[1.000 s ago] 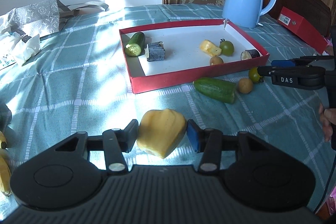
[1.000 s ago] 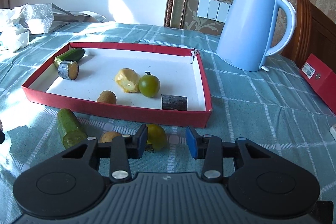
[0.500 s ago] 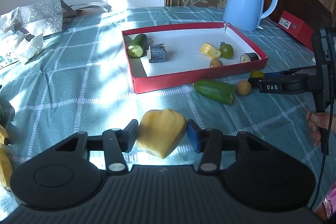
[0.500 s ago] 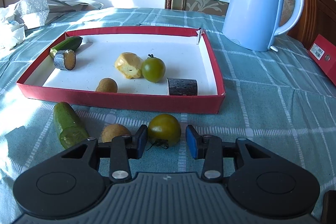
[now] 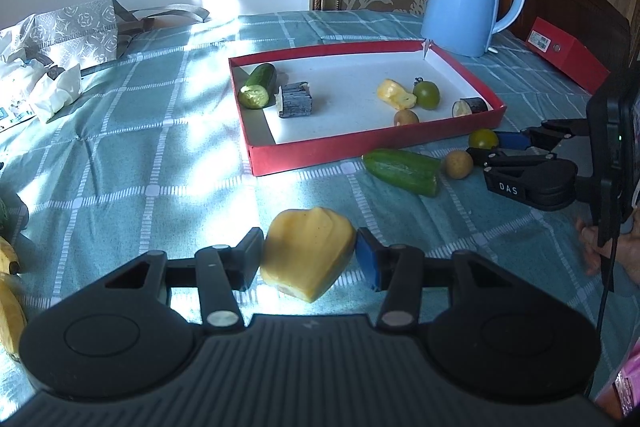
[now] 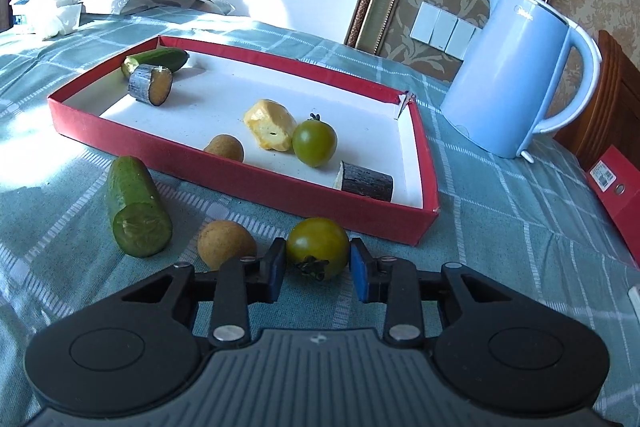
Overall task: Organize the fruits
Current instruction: 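Lift the yellow chunk with the left tool while the right tool grasps a green tomato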
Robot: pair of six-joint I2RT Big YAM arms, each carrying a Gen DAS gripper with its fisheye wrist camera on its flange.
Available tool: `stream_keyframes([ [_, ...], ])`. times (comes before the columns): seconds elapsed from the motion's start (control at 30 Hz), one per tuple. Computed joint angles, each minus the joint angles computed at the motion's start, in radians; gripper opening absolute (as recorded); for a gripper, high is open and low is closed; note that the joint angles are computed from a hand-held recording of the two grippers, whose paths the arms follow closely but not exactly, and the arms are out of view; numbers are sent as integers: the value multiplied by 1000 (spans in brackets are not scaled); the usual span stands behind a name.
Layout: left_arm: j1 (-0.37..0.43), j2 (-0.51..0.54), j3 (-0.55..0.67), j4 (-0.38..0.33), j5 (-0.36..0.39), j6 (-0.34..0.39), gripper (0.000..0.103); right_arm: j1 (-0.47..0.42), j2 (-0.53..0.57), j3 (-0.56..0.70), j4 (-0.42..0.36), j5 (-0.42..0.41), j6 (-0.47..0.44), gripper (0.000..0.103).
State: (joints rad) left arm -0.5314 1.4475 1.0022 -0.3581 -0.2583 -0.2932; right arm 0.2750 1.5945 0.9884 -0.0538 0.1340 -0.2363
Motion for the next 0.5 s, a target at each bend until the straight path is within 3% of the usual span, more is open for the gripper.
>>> stream_keyframes([
  [0.1, -2, 2, 6, -2, -1, 2, 46, 8, -18, -25, 38, 12, -15, 33],
  [0.27, -5, 33, 61, 3, 19, 30, 46, -11, -91, -67, 16, -7, 27, 33],
  [0.5, 8, 178, 252, -19, 42, 91, 47, -49, -218, -149, -40, -12, 104, 33],
])
